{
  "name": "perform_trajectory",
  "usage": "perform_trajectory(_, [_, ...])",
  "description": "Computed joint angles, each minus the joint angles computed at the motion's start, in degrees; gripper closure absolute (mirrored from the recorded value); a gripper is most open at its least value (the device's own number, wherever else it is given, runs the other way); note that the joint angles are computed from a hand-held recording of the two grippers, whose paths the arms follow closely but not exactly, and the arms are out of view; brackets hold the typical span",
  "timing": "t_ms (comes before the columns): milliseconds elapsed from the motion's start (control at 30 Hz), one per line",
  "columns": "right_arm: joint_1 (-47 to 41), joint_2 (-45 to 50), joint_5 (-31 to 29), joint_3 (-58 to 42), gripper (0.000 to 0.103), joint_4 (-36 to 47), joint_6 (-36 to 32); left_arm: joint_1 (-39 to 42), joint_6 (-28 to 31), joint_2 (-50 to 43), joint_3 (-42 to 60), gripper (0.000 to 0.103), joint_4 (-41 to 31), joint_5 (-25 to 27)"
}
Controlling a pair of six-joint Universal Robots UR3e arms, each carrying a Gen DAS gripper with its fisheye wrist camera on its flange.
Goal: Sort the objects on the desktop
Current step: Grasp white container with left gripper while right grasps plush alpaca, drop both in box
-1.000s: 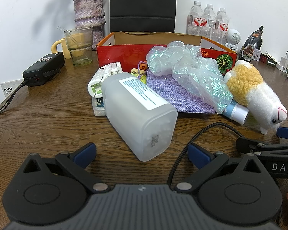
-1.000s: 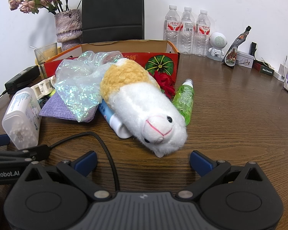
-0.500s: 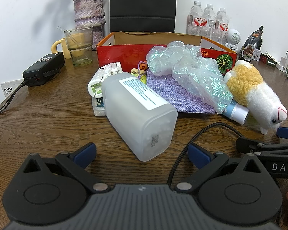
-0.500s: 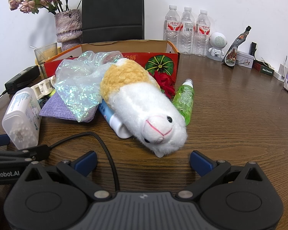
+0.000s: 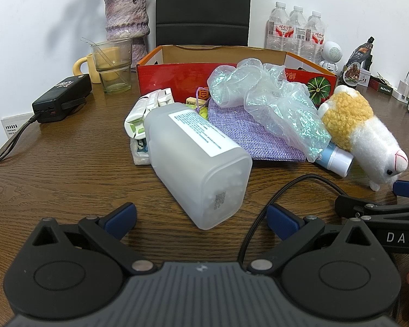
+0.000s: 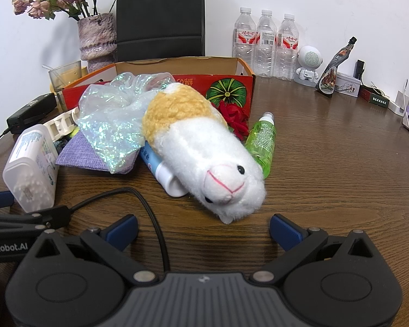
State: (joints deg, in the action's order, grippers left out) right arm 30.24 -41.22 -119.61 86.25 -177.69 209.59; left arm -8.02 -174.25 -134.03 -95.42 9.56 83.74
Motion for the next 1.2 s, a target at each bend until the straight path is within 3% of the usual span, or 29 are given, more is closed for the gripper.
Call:
perform_trajectory(233, [0.82, 0.77, 0.27, 1.96, 0.000, -3.18, -0.09, 0.13, 0.81, 0.21, -0.16, 0.000, 0.00, -0.22])
perform_trajectory(333, [0.45, -2.13, 4.60, 8.95, 0.001, -11.05, -2.16, 2.79, 3.10, 4.17, -7.05, 0.000, 3.51, -4.84])
perform_trajectory(433, [0.30, -6.30, 8.39, 17.47, 0.001, -22.16, -4.62, 5.01, 1.43, 5.46, -11.99, 0.000, 13.79, -9.10])
perform_trajectory(500, [-0.17, -7.64, 9.37, 20.22, 0.001, -29.39, -7.99, 4.19, 1.12, 3.87, -8.93, 0.000, 15.17, -8.33])
perform_trajectory(567, [-1.07, -6.95, 8.05, 17.85, 0.002, -31.10, -11.54, 2.09, 0.30, 0.79, -1.61, 0.000, 10.73, -5.02])
perform_trajectory(600, [-1.78, -5.92, 7.47, 15.32, 0.005, -29.97, -13.32, 1.30, -0.39, -0.63, 1.92, 0.004, 7.91, -3.64])
perform_trajectory(633, [-2.56, -4.84, 7.01, 12.27, 0.010, -27.20, -14.75, 1.07, -1.36, -1.35, 4.05, 0.019, 5.65, -3.23])
perform_trajectory(667, [-3.28, -3.78, 6.81, 9.18, 0.023, -23.78, -15.65, 1.05, -2.05, -1.78, 5.33, 0.027, 4.11, -3.08])
perform_trajectory(733, [-5.02, -2.20, 8.18, 4.43, 0.037, -16.88, -16.25, 1.79, -2.15, -1.44, 4.53, 0.041, 3.78, -3.78])
perform_trajectory(767, [-6.11, -1.96, 9.98, 3.54, 0.039, -14.80, -16.43, 2.45, -1.43, -0.89, 3.16, 0.045, 4.10, -4.57])
perform_trajectory(800, [-7.02, -1.81, 11.54, 2.95, 0.041, -13.19, -16.53, 3.12, -0.68, -0.34, 1.80, 0.059, 4.40, -5.37])
perform_trajectory(933, [-7.34, -0.60, 12.28, 1.12, 0.044, -9.80, -17.32, 5.69, 1.85, 1.30, -2.70, 0.062, 6.45, -8.17])
perform_trajectory(1000, [-7.00, -1.09, 12.13, 2.24, 0.059, -11.45, -17.43, 6.87, 1.01, 2.56, -4.66, 0.062, 7.63, -9.45])
perform_trajectory(1200, [-4.87, -6.70, 9.13, 8.44, 0.061, -17.51, -16.90, 10.97, 1.56, 11.09, -12.89, 0.062, 12.84, -18.22])
